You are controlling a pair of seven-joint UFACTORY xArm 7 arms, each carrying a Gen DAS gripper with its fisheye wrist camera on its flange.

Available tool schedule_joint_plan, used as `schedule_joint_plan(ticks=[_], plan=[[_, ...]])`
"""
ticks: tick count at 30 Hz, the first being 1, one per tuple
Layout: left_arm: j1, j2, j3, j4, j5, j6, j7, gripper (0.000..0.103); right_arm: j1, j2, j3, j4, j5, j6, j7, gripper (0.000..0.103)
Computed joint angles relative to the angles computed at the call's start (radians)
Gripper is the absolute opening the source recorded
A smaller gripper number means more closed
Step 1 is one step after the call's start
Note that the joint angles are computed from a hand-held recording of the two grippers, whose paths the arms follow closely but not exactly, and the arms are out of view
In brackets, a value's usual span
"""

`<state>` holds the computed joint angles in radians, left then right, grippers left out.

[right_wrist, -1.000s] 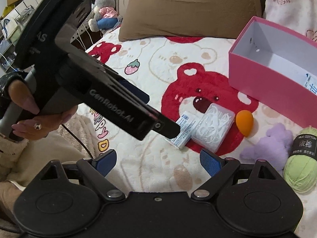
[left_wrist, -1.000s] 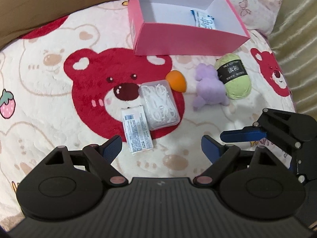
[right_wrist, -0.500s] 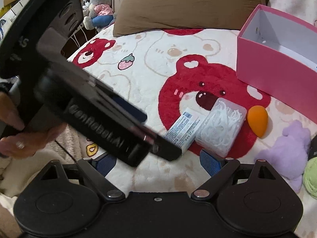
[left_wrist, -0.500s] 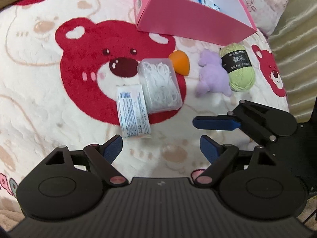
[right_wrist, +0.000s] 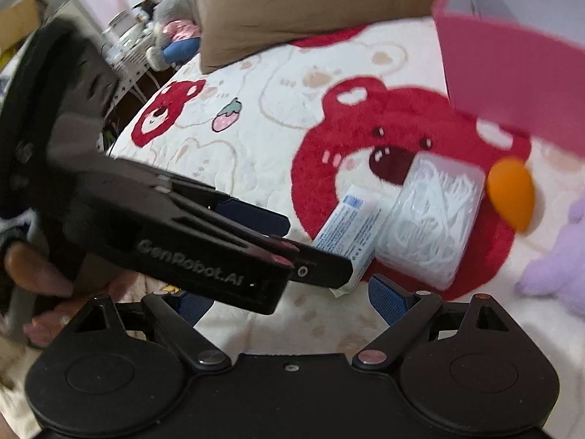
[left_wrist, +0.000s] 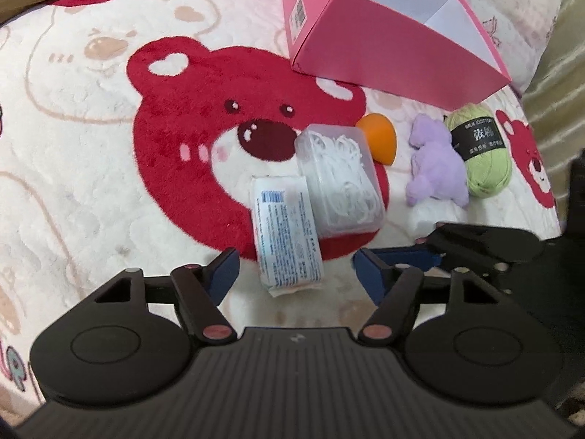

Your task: Organize objects

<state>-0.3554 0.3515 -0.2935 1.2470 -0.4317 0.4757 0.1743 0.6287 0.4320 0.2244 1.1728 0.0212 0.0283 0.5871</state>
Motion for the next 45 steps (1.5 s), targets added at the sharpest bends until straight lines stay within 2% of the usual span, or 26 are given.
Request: schedule_joint_plan(ticks=[5,8,11,13,14,17,19,20,23,25,30,33,34,38,40,45], plan=[[0.008,0.025,-0.008,0.009,-0.026,-0.016,0.005,0.055,-0.129,0.055,0.136,-0.004,0.085,-0.054,-0.014,0.093],[0.013,0.036,-0.011,0.011,-0.032,-0.026,0.001,0.052,-0.125,0.072,0.133,0.005,0.099,-0.060,-0.001,0.093],[0.026,0.042,-0.023,0.009,-0.056,-0.040,0.014,0.050,-0.125,0.090,0.132,0.020,0.106,-0.068,0.012,0.087],[0.025,0.049,-0.022,0.013,-0.056,-0.042,0.010,0.047,-0.142,0.105,0.149,0.032,0.104,-0.074,0.008,0.074],[0.029,0.056,-0.026,0.018,-0.062,-0.036,0.010,0.045,-0.145,0.111,0.151,0.041,0.102,-0.067,0.006,0.072],[0.028,0.064,-0.024,0.021,-0.066,-0.035,-0.008,0.045,-0.117,0.118,0.117,0.061,0.097,-0.035,0.015,0.061],[0.046,0.065,-0.039,0.020,-0.096,-0.030,0.003,0.045,-0.091,0.114,0.083,0.061,0.093,-0.020,0.026,0.050],[0.064,0.065,-0.055,0.021,-0.129,-0.017,0.018,0.045,-0.093,0.108,0.081,0.054,0.093,-0.017,0.026,0.048],[0.081,0.070,-0.066,0.029,-0.195,0.017,0.036,0.045,-0.082,0.089,0.063,0.036,0.090,-0.010,0.033,0.048],[0.076,0.075,-0.061,0.032,-0.214,0.027,0.033,0.044,-0.098,0.087,0.077,0.028,0.092,-0.011,0.027,0.053],[0.039,0.077,-0.033,0.030,-0.193,0.006,-0.003,0.045,-0.043,0.082,0.018,0.042,0.057,0.024,0.035,0.060],[0.010,0.088,-0.011,0.031,-0.145,-0.011,-0.074,0.044,-0.099,0.101,0.076,0.037,0.076,-0.007,0.009,0.062],[0.005,0.088,-0.009,0.029,-0.131,-0.016,-0.089,0.045,-0.098,0.103,0.075,0.033,0.076,-0.016,0.006,0.062],[-0.002,0.071,-0.019,0.003,-0.095,-0.058,-0.117,0.045,0.001,0.093,-0.029,0.046,0.016,0.010,0.006,0.059],[0.005,0.067,-0.031,-0.007,-0.095,-0.070,-0.113,0.045,0.050,0.085,-0.084,0.052,-0.014,0.036,0.024,0.052],[0.033,0.061,-0.061,-0.019,-0.144,-0.066,-0.108,0.044,0.064,0.069,-0.104,0.031,-0.059,0.025,0.027,0.051]])
